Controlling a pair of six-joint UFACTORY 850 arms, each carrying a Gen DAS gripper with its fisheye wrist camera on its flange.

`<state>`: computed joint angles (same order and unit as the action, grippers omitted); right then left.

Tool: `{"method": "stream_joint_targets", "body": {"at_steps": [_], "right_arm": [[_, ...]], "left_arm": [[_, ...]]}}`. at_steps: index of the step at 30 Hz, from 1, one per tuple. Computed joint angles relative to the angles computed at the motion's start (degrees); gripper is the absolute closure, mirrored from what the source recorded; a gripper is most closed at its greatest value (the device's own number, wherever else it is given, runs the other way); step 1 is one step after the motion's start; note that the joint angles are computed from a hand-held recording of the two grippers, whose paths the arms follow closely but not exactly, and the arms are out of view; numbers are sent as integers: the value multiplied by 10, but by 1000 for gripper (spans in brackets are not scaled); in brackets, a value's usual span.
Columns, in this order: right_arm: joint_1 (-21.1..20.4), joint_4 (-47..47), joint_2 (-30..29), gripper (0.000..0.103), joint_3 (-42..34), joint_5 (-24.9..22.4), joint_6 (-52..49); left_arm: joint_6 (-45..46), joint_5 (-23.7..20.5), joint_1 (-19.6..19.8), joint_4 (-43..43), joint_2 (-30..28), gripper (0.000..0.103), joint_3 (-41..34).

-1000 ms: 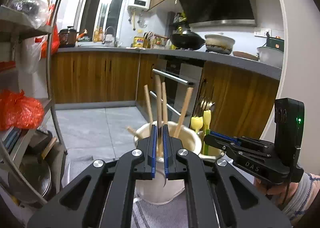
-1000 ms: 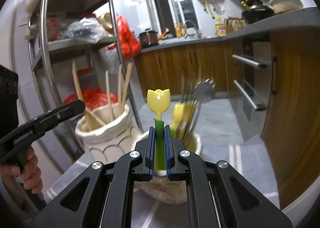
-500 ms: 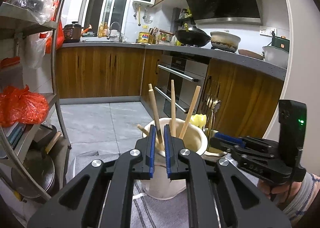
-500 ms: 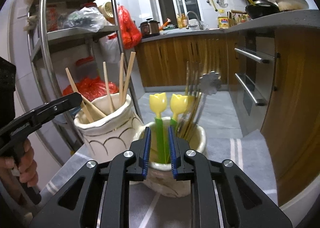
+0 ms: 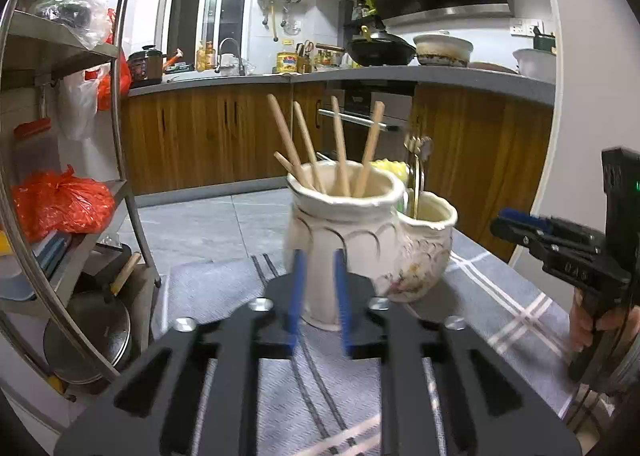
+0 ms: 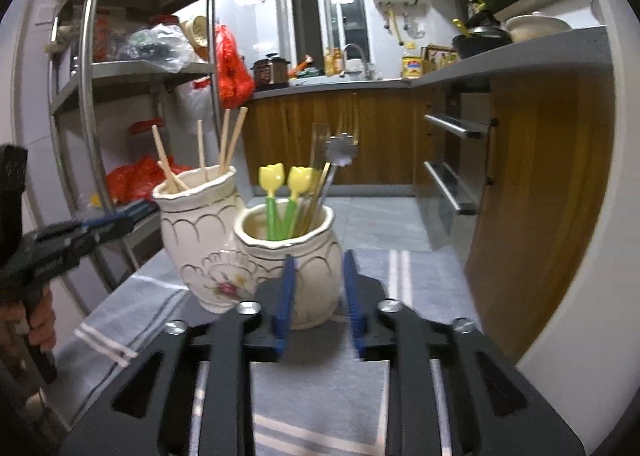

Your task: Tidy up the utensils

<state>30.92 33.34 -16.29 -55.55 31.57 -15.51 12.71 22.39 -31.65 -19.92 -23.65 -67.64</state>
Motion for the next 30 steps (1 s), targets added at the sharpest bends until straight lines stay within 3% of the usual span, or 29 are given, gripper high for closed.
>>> {"method": "stream_joint_targets", "body": {"at_steps": [1, 6, 13, 16, 30], "right_arm": [[1, 4, 1, 60, 1, 5, -3], [10, 28, 1, 35, 12, 43, -36], [17, 17, 2, 9, 19, 80, -41], [16, 19, 1, 5, 17, 77, -45], [18, 49, 2, 5, 16, 79, -64]], "left_arm": [[10, 13, -4, -8, -1, 63, 4], [56, 59, -16, -43, -2, 40, 15], [34, 100, -15, -45, 1, 20, 29], [54, 113, -20, -65, 2, 9, 32], [88, 118, -24, -105, 2, 6, 30]]}}
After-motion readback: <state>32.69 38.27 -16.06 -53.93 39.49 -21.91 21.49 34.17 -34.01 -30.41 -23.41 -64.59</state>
